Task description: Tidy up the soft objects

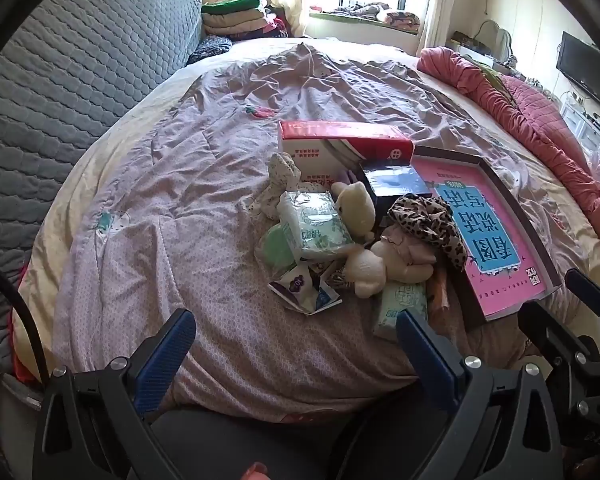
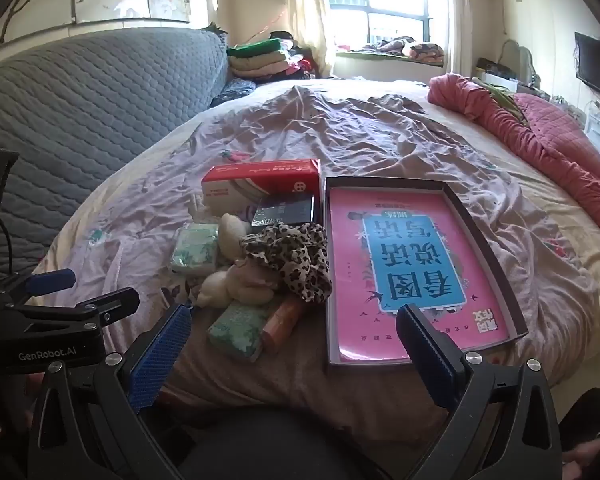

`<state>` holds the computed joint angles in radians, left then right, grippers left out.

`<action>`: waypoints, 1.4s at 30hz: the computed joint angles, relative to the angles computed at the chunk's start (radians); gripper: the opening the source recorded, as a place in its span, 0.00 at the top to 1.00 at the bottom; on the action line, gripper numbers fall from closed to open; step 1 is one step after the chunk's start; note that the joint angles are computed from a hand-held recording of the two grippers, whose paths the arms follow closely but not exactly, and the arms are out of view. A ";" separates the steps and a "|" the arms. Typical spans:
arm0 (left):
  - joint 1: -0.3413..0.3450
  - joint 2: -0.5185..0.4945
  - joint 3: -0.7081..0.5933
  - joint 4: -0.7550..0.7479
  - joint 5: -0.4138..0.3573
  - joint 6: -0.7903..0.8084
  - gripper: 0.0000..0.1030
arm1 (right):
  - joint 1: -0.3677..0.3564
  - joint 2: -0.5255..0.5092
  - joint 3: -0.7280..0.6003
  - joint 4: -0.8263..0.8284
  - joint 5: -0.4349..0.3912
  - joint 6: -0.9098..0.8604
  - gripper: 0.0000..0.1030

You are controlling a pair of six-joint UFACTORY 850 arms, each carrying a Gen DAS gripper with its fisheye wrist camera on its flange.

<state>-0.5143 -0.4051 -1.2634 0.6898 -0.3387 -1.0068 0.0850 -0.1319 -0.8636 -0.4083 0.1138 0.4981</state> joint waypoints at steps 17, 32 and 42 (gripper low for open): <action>0.016 -0.002 -0.008 -0.071 0.007 0.074 0.02 | -0.001 0.006 0.004 -0.009 0.001 0.008 0.00; -0.003 -0.002 0.002 0.001 0.006 -0.008 0.02 | 0.003 0.014 0.011 0.059 0.007 -0.064 0.00; 0.009 0.000 0.004 -0.017 0.013 -0.004 0.02 | 0.000 0.011 0.011 0.054 0.010 -0.063 0.00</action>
